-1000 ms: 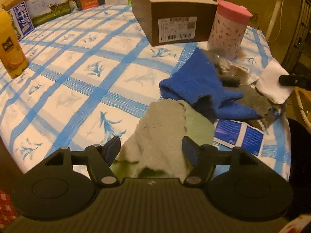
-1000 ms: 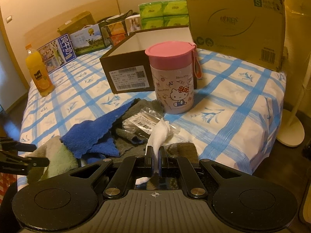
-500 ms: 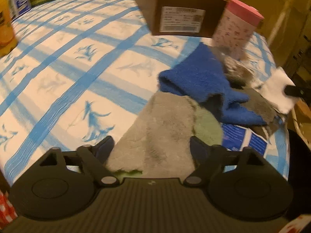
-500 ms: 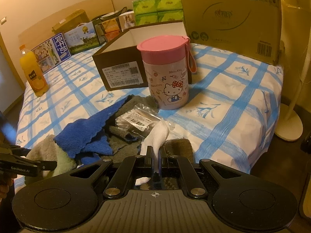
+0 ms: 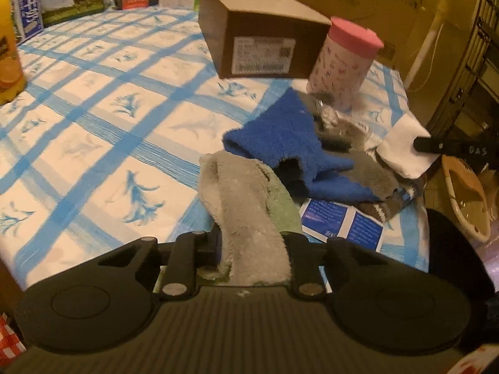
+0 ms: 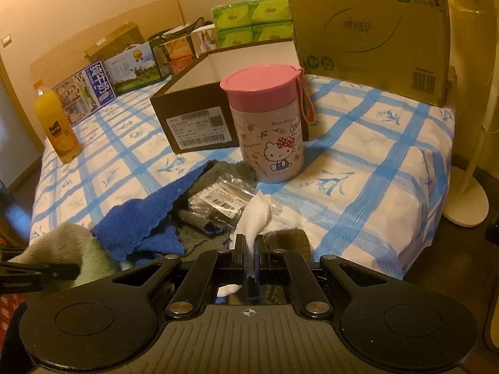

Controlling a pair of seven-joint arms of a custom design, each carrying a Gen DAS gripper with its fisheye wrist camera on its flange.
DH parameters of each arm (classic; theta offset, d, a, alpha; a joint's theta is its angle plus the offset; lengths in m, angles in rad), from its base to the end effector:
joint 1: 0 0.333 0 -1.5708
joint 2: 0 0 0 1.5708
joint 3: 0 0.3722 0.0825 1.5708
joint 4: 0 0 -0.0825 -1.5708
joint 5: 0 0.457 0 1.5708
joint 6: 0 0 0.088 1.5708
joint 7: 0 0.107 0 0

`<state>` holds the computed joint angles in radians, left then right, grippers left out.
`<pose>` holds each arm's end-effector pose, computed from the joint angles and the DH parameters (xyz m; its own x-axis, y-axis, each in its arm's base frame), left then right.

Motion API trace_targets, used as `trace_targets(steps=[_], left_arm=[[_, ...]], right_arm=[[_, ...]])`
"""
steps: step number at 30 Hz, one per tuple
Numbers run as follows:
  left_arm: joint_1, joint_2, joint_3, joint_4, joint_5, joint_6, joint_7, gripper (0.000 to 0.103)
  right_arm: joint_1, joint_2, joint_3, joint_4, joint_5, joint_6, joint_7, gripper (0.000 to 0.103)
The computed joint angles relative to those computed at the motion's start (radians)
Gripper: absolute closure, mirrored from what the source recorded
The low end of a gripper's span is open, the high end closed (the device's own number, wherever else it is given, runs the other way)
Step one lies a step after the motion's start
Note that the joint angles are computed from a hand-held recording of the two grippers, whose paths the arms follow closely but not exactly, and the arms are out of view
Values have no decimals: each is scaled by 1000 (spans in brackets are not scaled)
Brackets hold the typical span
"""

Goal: Organize soft objects
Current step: 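Lift the grey-green towel with the left gripper while the right holds the white cloth, then carry both cloths over the open box and open both grippers to drop them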

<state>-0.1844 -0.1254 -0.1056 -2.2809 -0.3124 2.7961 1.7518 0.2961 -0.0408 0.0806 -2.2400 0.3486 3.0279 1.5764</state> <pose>0.5740 -0.1581 0.4938 -0.2563 -0.9567 0.1383 -0.7919 0.1258 -0.5976 0.5869 0.2050 0.4952 0.1552 -0.9482 -0.2771 -0.7208 0.0831 -0.6882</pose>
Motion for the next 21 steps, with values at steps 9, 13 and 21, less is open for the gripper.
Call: trace_targets(steps=[9, 13, 21], left_arm=[[30, -64, 5, -1, 114, 26, -150, 84], [42, -54, 3, 29, 178, 35, -216, 84], [36, 13, 9, 134, 174, 35, -201, 84]], right_arm=[[29, -12, -17, 15, 201, 15, -183, 99], [27, -19, -26, 24, 248, 17, -239, 99], [-10, -19, -54, 63, 265, 21, -315, 99]])
